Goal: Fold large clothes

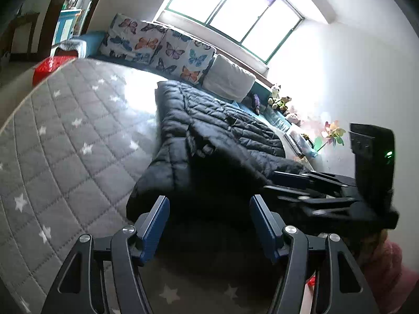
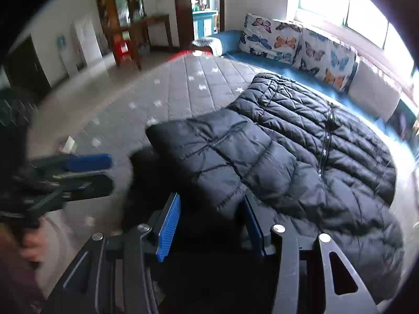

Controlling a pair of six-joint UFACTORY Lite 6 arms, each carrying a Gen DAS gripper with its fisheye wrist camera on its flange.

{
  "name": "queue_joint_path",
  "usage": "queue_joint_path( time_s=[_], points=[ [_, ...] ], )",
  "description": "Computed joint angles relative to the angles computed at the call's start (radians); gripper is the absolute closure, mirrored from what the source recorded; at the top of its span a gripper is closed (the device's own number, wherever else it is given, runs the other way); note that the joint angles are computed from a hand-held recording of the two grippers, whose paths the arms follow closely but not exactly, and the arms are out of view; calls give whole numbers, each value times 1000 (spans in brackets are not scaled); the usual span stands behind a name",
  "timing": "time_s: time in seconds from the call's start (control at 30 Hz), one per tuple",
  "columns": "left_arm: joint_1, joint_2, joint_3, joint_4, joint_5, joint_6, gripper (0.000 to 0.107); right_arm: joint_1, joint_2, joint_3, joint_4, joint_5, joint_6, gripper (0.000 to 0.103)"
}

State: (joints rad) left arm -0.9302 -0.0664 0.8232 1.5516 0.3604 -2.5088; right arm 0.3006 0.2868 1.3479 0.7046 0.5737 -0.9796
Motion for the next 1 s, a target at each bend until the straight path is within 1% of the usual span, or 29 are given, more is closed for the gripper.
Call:
queue_joint_path(
  time_s=[0.07,0.13,0.2,0.3,0.37,0.4,0.43,0.47,0.5,0.53,0.63,0.67,0.7,0.8,0.87,0.93,1.0],
  points=[
    [20,21,55,-68,-11,98,39,-64,-32,1,41,65,-44,50],
    [49,60,128,-167,-24,230,39,-127,-68,-15,51,85,-68,50],
    [72,112,197,-236,-29,320,39,-196,-92,-26,57,88,-91,50],
    [128,212,307,-362,-87,458,39,-312,-112,-33,64,92,-134,50],
    [146,264,355,-447,-103,551,41,-392,-99,-16,67,92,-141,50],
    [150,289,373,-442,-109,553,41,-427,-81,2,71,100,-144,50],
    [157,310,386,-409,-116,527,53,-473,-57,26,74,112,-147,50],
    [162,326,398,-399,-126,527,61,-510,-37,44,77,115,-149,50],
    [165,349,422,-431,-124,567,78,-539,-10,67,77,115,-149,50],
    [162,361,434,-431,-113,568,89,-556,10,91,69,121,-142,50],
    [125,344,423,-369,-49,479,96,-610,93,165,48,123,-114,50],
    [113,316,390,-319,-36,426,96,-620,118,186,47,128,-114,50],
    [87,300,382,-307,6,405,97,-632,136,196,56,127,-125,50],
    [48,265,351,-307,71,396,97,-652,188,230,90,126,-170,50],
    [45,270,342,-312,85,402,97,-656,247,270,107,133,-181,50],
    [61,277,328,-330,70,409,97,-670,291,293,135,166,-220,50],
    [78,291,325,-341,62,407,97,-663,322,285,140,155,-257,50]
  ],
)
